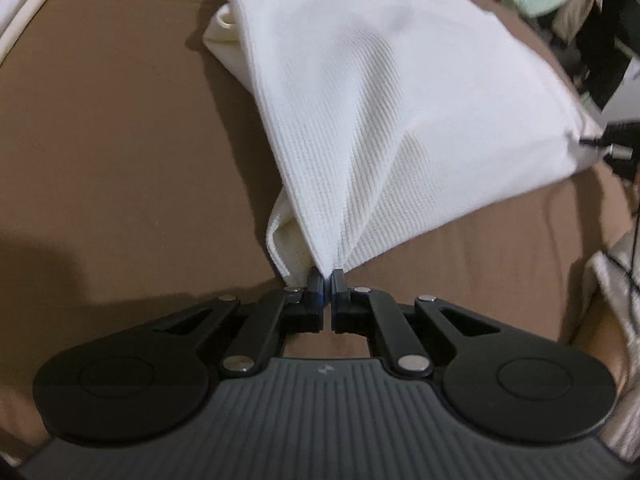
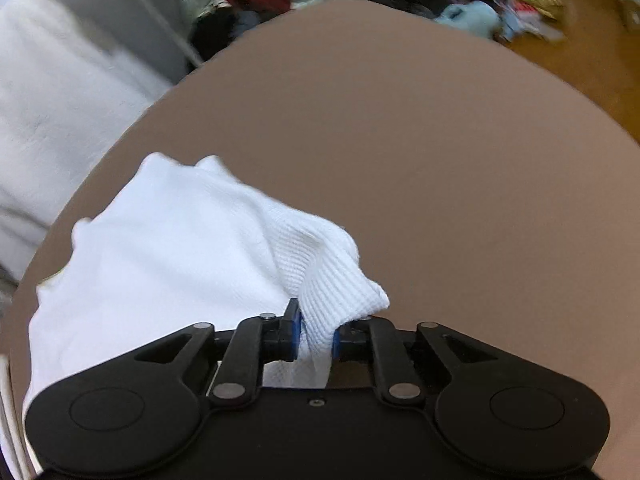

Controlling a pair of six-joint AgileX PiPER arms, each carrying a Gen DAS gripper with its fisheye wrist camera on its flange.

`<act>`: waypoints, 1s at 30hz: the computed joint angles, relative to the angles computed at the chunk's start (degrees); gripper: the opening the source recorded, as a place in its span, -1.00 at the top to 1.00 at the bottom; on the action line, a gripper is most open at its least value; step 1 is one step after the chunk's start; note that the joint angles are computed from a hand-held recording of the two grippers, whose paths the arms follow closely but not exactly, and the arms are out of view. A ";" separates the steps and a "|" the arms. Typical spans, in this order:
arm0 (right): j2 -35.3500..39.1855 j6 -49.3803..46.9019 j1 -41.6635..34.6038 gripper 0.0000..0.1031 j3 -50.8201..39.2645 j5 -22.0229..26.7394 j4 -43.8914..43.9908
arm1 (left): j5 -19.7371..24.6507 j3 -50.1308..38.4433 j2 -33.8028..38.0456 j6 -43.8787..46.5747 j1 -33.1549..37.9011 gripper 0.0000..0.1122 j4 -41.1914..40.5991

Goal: Fold clothes

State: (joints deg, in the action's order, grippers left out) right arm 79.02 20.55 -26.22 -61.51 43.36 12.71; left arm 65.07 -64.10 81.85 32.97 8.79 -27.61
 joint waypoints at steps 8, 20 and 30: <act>-7.66 28.06 10.98 0.11 1.80 0.38 -31.09 | 3.64 -4.45 0.65 5.09 9.62 0.21 -9.72; -18.44 -15.51 31.14 -0.04 8.63 -15.00 0.36 | -1.40 -15.51 14.04 4.26 3.90 0.90 -18.13; 8.88 -26.03 40.44 -0.27 -17.34 -4.76 19.00 | 2.68 -13.90 14.69 6.12 7.84 0.86 -21.86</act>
